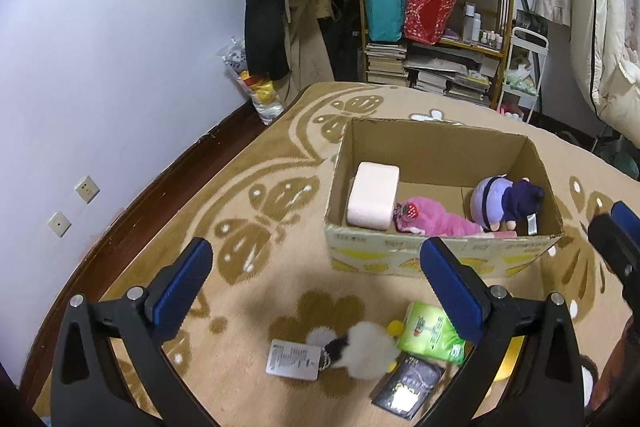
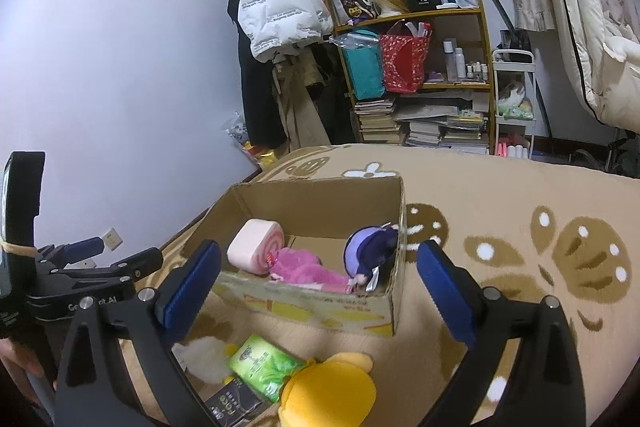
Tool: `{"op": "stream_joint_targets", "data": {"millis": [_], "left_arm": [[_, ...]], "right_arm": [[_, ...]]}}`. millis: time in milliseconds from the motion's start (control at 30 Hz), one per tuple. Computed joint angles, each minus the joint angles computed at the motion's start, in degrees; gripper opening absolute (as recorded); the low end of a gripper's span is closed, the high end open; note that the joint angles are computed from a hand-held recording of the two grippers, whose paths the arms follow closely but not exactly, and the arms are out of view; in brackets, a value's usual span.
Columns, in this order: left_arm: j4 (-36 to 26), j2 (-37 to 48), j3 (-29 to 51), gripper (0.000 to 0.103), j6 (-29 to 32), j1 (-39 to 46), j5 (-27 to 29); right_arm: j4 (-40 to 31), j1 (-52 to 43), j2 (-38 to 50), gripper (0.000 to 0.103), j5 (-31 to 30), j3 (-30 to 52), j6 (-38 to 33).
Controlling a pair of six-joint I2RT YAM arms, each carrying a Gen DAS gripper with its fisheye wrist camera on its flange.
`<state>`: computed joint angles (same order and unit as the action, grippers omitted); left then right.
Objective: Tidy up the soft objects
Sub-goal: 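Open both grippers to drop the bag and doll into the box, withdraw, then lower the left gripper onto the black tissue pack while the right gripper lowers onto the yellow plush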
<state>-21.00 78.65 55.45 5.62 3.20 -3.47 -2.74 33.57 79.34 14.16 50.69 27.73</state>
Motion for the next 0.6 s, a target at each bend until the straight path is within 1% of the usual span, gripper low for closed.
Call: {"op": "stream_joint_targets", "data": {"millis": [100, 267, 400, 600], "left_arm": [[-2.2, -0.9, 0.3, 0.103, -0.1, 0.9, 0.5], [-7.9, -0.5, 2.1, 0.103, 0.1, 2.9, 4.3], [-11.1, -0.7, 2.5, 0.103, 0.7, 2.6, 3.1], [-15.1, -1.1, 2.5, 0.103, 4.1, 1.4, 3.6]], "right_arm": [[-1.6, 0.7, -0.6, 0.102, -1.0, 0.2, 0.2], [-3.3, 2.2, -2.1, 0.102, -0.7, -1.1, 1.8], [-4.7, 3.2, -2.6, 0.102, -0.1, -1.7, 3.1], [-5.9, 4.2, -3.9, 0.102, 1.0, -2.6, 4.0]]}}
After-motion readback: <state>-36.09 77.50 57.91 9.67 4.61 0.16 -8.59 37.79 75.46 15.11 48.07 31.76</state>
